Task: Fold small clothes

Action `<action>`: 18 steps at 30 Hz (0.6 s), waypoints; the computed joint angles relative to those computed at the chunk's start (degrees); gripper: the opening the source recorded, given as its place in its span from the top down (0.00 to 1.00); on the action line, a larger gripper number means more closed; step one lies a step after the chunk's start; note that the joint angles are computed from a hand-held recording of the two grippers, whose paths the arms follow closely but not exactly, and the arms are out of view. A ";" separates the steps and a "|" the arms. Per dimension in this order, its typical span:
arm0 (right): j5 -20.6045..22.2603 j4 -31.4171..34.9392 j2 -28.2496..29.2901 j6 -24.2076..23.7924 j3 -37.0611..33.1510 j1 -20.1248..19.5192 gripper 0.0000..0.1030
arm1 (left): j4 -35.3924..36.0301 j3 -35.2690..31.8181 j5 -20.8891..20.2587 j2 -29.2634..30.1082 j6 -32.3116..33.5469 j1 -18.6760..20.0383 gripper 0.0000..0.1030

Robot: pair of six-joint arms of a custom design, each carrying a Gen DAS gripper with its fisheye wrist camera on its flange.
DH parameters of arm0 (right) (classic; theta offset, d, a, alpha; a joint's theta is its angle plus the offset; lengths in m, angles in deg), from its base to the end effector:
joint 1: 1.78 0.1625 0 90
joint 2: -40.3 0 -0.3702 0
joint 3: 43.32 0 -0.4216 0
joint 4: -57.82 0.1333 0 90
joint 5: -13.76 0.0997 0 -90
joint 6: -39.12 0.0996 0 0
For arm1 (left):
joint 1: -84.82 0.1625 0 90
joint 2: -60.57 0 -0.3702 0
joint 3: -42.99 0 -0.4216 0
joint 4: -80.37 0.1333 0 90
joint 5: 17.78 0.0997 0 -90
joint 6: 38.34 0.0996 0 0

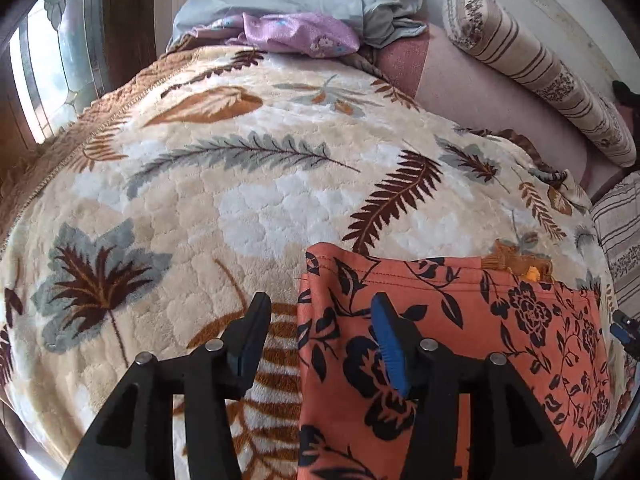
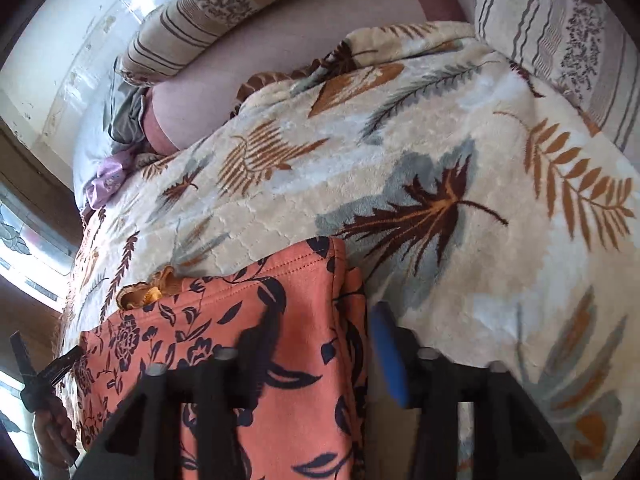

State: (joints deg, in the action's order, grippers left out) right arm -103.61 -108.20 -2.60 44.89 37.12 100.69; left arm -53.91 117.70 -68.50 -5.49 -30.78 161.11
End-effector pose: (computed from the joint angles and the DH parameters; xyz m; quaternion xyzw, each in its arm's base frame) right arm 0.2449 -0.7023 0.1504 -0.0242 -0.9203 0.3515 0.1698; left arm 0.0265 -0.7198 0.4329 0.0644 0.9002 -0.3049 0.3041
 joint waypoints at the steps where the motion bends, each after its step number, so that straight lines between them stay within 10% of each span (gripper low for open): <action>1: 1.12 -1.40 -1.38 -0.62 1.96 0.66 0.29 | -1.29 2.51 0.03 -2.06 0.64 -0.72 0.46; 7: 13.80 -3.64 -6.54 0.32 12.36 2.44 0.24 | 1.16 17.00 4.71 -12.48 -3.07 -3.44 0.38; 11: 10.69 -0.17 -5.65 8.96 15.40 0.15 0.23 | 5.80 20.94 4.72 -15.63 -9.70 -1.81 0.36; 18: 10.66 -8.71 -8.00 4.85 19.77 3.20 0.19 | 10.74 22.86 6.52 -19.24 -13.97 -2.62 0.37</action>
